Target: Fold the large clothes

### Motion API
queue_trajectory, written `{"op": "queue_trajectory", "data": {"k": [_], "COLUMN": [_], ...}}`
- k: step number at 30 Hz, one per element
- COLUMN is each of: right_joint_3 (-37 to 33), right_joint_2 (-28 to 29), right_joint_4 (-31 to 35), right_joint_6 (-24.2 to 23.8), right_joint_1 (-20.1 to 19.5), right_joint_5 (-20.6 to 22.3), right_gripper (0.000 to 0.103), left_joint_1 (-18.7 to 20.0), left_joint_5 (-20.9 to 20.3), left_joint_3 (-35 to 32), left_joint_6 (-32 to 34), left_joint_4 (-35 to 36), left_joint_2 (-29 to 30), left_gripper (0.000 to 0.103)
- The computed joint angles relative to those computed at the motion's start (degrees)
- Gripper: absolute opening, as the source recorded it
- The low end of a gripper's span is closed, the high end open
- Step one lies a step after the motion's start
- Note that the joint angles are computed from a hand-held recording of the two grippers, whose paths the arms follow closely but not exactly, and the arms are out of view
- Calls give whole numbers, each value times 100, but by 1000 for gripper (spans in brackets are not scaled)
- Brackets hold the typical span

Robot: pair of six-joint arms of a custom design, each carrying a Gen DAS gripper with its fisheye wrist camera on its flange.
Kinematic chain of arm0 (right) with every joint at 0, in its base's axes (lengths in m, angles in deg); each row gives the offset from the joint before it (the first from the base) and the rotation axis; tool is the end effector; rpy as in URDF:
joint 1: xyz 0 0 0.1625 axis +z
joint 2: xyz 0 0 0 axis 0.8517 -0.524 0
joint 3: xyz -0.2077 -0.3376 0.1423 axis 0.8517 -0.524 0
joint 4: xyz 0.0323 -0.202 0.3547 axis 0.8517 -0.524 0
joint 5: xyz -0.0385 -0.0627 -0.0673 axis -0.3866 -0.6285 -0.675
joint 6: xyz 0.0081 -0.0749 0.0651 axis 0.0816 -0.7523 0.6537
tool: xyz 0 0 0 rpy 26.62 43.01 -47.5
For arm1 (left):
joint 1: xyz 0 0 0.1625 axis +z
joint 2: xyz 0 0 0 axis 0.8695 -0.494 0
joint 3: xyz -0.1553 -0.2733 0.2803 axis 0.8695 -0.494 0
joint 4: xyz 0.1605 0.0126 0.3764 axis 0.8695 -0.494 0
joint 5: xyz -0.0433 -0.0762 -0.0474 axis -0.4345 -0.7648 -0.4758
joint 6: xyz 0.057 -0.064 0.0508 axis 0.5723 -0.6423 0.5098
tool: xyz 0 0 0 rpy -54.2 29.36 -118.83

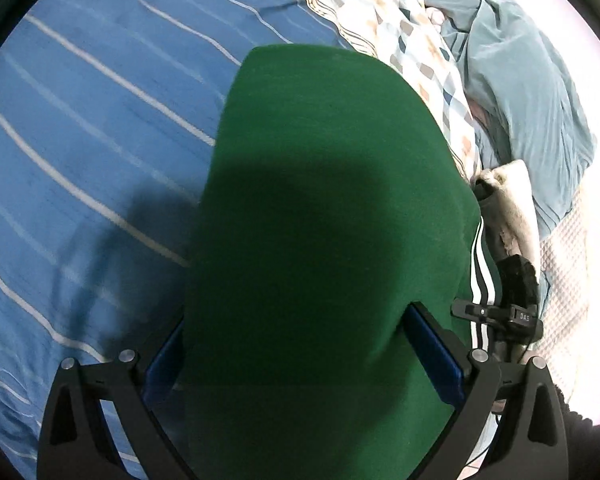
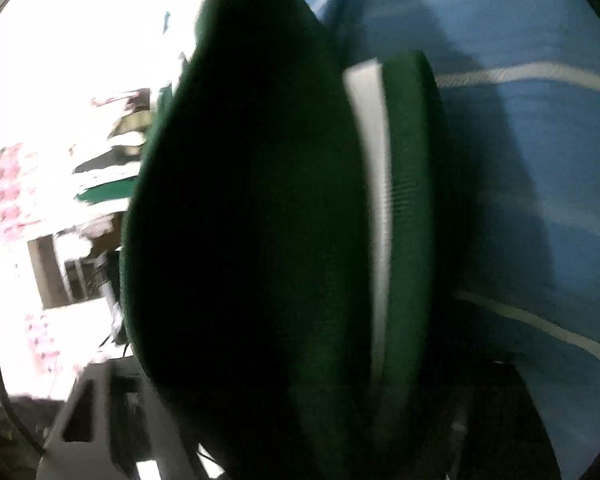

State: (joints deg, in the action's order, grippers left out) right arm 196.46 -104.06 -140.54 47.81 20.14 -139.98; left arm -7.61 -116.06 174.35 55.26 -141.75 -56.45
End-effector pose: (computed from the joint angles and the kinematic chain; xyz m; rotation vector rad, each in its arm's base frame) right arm 0.1075 -0.2488 0.2557 0.5373 2.8730 -0.1483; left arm -0.1268 -0.4142 0.3771 0.1037 2.9604 -0.0445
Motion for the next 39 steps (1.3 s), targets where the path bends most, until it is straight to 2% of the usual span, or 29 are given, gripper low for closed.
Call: {"op": "queue_trajectory", "data": {"k": [1, 3, 4, 5, 6, 7, 8, 9, 11, 12, 14, 17, 19, 21, 23, 24, 28, 30, 35, 39], "right_joint_3": [64, 316, 470, 585, 634, 686, 665, 706, 790, 784, 737, 574, 411, 218, -46, -142, -1009, -1327, -2632, -4267], "right_joint_2": [103, -124, -460, -794, -982, -1084, -963, -823, -490, -261, 120, 712, 1126, 1924, 2354, 2479, 3630, 3763, 4771, 5902], "right_joint_4": [-237, -510, -431, -234, -103, -29, -196, -407, -851, -1100, -1534, -2215, -2661, -3468, -3810, -3906, -4521, -4435, -4324, -3912], "right_joint_6": [163, 429, 565, 613, 703, 744, 970, 1130, 1318, 1471, 1767, 2520, 3003, 3438, 3691, 3756, 4061, 4093, 3676, 3058], "right_joint_1": [100, -6, -131, -261, -275, -261, -11, 153, 290, 420, 815, 1496, 1993, 2431, 2722, 2797, 3301, 3403, 3198, 2649], "right_joint_5": [89, 695, 1095, 1301, 1268, 995, 596, 239, 169, 146, 2, -188, -330, -457, -614, -660, -1049, -1275, -1231, -982], "right_gripper": [49, 45, 45, 44, 44, 49, 62, 66, 69, 68, 53, 45, 44, 44, 44, 44, 44, 44, 44, 44], "left_joint_1": [36, 103, 147, 178, 179, 170, 148, 127, 93, 87, 73, 54, 82, 173, 321, 423, 841, 1025, 1411, 1615], "left_joint_5": [-40, -103, -156, -199, -205, -199, -171, -148, -145, -180, -195, -260, -284, -306, -397, -459, -643, -703, -609, -425], "left_joint_3": [-70, -160, -193, -243, -262, -278, -296, -340, -408, -452, -547, -781, -1023, -1342, -1757, -2019, -3236, -4018, -6638, -9038], "left_joint_6": [64, 247, 358, 501, 576, 649, 679, 706, 778, 802, 869, 1052, 1180, 1401, 1637, 1787, 2336, 2594, 3345, 3658], "left_joint_4": [15, 75, 106, 180, 212, 220, 251, 304, 343, 345, 359, 387, 410, 445, 494, 519, 818, 1040, 1949, 2752], "left_joint_2": [32, 86, 125, 196, 244, 307, 347, 397, 418, 419, 440, 524, 649, 772, 967, 1111, 1819, 2287, 3894, 5349], "left_gripper": [102, 102, 102, 102, 102, 102, 102, 102, 102, 102, 101, 100, 100, 100, 100, 100, 100, 100, 100, 99]}}
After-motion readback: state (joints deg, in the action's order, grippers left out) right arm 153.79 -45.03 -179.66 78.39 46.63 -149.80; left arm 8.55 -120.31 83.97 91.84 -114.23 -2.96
